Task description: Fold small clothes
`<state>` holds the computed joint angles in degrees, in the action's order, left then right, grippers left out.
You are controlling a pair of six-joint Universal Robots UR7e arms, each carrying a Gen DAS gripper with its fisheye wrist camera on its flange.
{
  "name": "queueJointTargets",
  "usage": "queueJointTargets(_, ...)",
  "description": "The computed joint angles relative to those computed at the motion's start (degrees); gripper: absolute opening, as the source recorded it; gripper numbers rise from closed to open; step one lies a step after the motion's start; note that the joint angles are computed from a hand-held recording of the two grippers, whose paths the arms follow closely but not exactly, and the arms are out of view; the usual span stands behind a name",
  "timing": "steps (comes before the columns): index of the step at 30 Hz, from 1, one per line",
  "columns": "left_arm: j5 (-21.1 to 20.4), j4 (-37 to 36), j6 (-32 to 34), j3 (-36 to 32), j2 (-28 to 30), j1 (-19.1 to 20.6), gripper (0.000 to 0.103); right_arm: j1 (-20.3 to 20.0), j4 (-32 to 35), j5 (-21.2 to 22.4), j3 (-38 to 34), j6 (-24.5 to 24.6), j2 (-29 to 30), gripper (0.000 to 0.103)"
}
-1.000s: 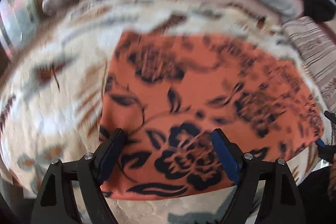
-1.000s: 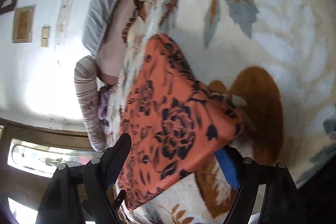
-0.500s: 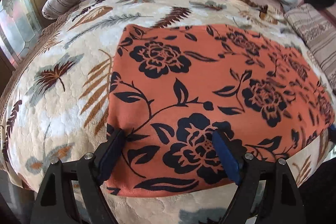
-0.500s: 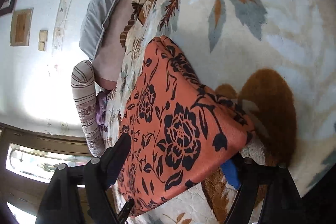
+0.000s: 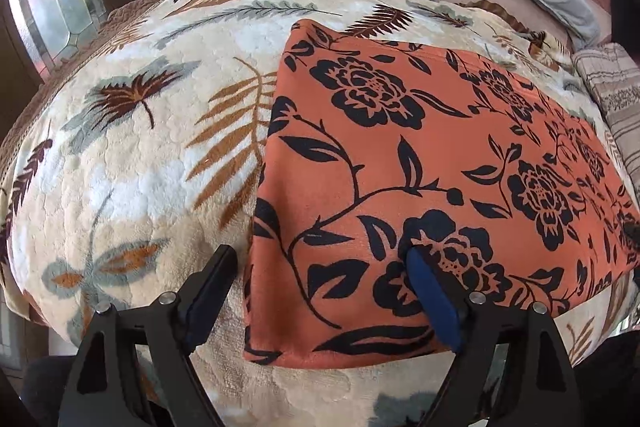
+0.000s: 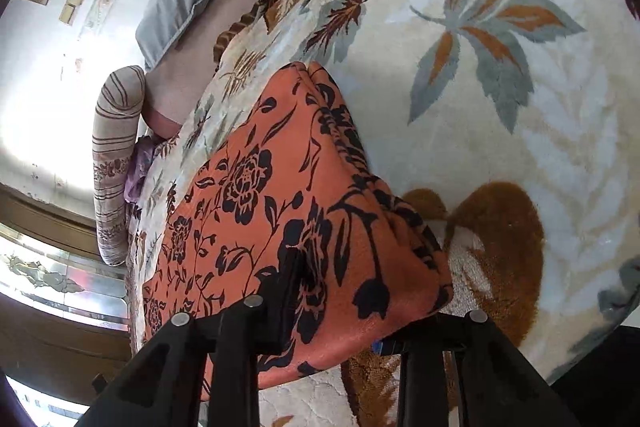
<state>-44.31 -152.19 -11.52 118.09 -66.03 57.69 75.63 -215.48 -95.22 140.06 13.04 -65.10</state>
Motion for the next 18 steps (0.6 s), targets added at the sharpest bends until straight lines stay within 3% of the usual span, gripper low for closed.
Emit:
queueJointTargets(1, 0.4, 0.5, -0.8, 0.9, -0.7, -0.7, 0.087, -0.4, -0.3, 0.7, 0.1, 0.5, 0.1, 0.038)
queueJointTargets(3, 1.6, 0.1, 0.0, 1.1, -0.5, -1.2, 0.087, -1.8, -2.5, 3.9, 0.8, 1.4, 0.5, 0.074)
queueJointTargets(5, 2.2, 0.0, -0.2, 1.6, -1.0, -1.8, 0.087, -1.7, -2.8, 4.5, 0.7, 1.7, 0.5, 0.074)
queueJointTargets(7, 2.1, -1.3, 0.3, 2.5, -1.7, -2.1, 0.087, -1.9, -1.1, 5.5, 0.0, 0.8, 0.0, 0.068)
queueJointTargets(8, 2.0, -1.8, 0.5, 2.5, -2.0, -2.3, 0.087, -1.7, 0.5, 5.0, -0.6, 0.8, -0.1, 0.034)
queueJointTargets(9, 2.0, -2.1, 0.6, 2.5, -2.1, -2.7, 0.087, -1.8, 3.4, 4.6, -1.3, 0.8, -0.7, 0.015)
queueJointTargets(10, 2.1, -2.2, 0.8, 2.3, -2.1, -3.0, 0.087, -1.7, 4.0, 4.4, -1.4, 0.7, -0.8, 0.014)
queueJointTargets(14, 1.2, -4.5, 2.3, 1.7, -1.8, -4.5, 0.087, 4.1, -2.2, -4.5, 0.5, -2.5, -0.9, 0.011)
queueJointTargets(17, -1.0, -7.0, 3.7, 0.9, -0.3, -5.3, 0.087, 2.4, -4.0, -6.2, 2.1, -1.5, 0.0, 0.012)
queueJointTargets(18, -2.2, -5.8, 4.2, 0.0, 0.7, -5.1, 0.087, 0.7, -3.6, -4.3, 2.4, -1.1, 0.2, 0.018)
